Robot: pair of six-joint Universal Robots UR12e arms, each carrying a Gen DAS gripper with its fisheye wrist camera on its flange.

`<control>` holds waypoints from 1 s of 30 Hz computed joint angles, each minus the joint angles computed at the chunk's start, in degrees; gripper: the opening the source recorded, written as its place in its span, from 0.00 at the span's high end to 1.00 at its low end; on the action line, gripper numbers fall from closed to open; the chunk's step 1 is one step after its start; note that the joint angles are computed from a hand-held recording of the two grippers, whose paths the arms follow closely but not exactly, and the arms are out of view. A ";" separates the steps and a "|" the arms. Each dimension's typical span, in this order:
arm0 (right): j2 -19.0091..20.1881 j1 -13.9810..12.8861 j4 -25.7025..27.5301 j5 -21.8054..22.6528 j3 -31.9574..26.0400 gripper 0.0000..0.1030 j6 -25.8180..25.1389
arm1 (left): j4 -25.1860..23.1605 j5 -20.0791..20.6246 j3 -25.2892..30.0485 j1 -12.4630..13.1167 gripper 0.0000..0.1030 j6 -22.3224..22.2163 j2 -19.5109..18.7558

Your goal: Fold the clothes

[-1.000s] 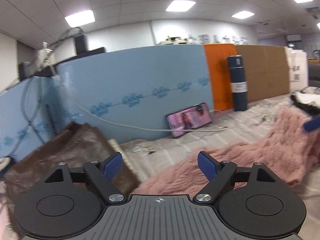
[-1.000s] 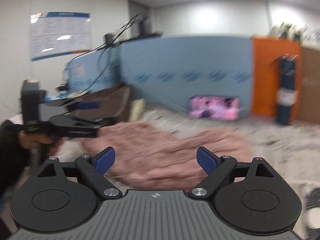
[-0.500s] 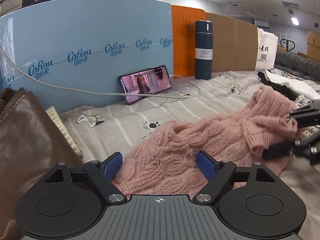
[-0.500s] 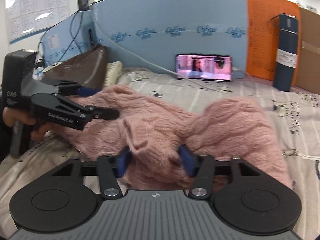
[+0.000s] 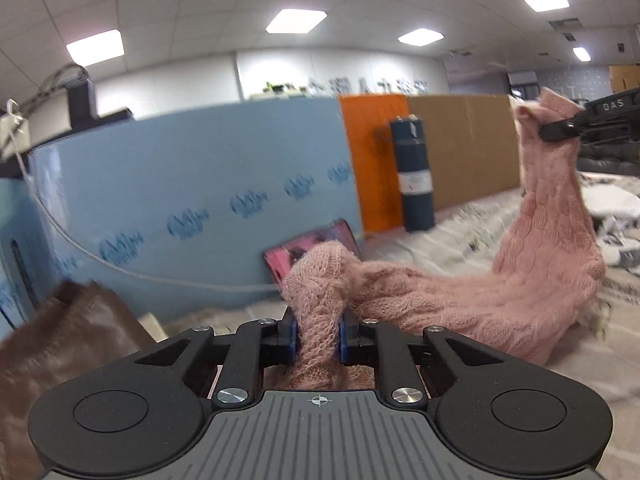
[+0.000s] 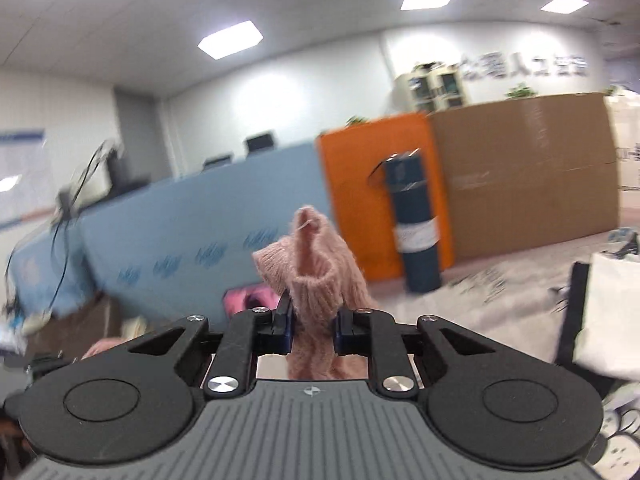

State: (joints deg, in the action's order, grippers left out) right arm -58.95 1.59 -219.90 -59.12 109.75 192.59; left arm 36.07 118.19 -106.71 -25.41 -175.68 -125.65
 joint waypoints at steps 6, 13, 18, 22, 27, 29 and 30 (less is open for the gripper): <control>1.24 -2.70 -2.96 -2.59 -2.71 0.86 12.96 | 4.91 2.66 0.58 0.75 0.84 0.53 0.83; 3.89 -4.18 7.47 -5.06 -5.93 0.86 15.18 | -2.86 -7.43 -0.95 1.77 0.84 -5.11 1.71; 4.84 -4.41 17.78 -10.16 -6.41 0.83 11.19 | -8.92 -9.74 -0.82 1.49 0.83 -4.82 1.20; 4.97 -3.73 18.67 -17.82 -5.96 0.69 11.08 | -9.30 -8.91 -0.57 1.07 0.83 -4.52 0.71; 2.83 -2.75 13.62 -23.73 -3.64 0.42 7.82 | -6.67 -7.75 -0.64 0.71 0.80 -4.46 0.14; 1.63 -2.91 13.93 -19.23 -2.98 0.33 7.32 | -4.65 -6.92 -0.59 0.22 0.81 -3.30 -0.18; 1.18 -3.27 14.80 -14.72 -2.87 0.29 8.08 | -3.09 -6.84 -0.72 -0.12 0.81 -1.78 -0.37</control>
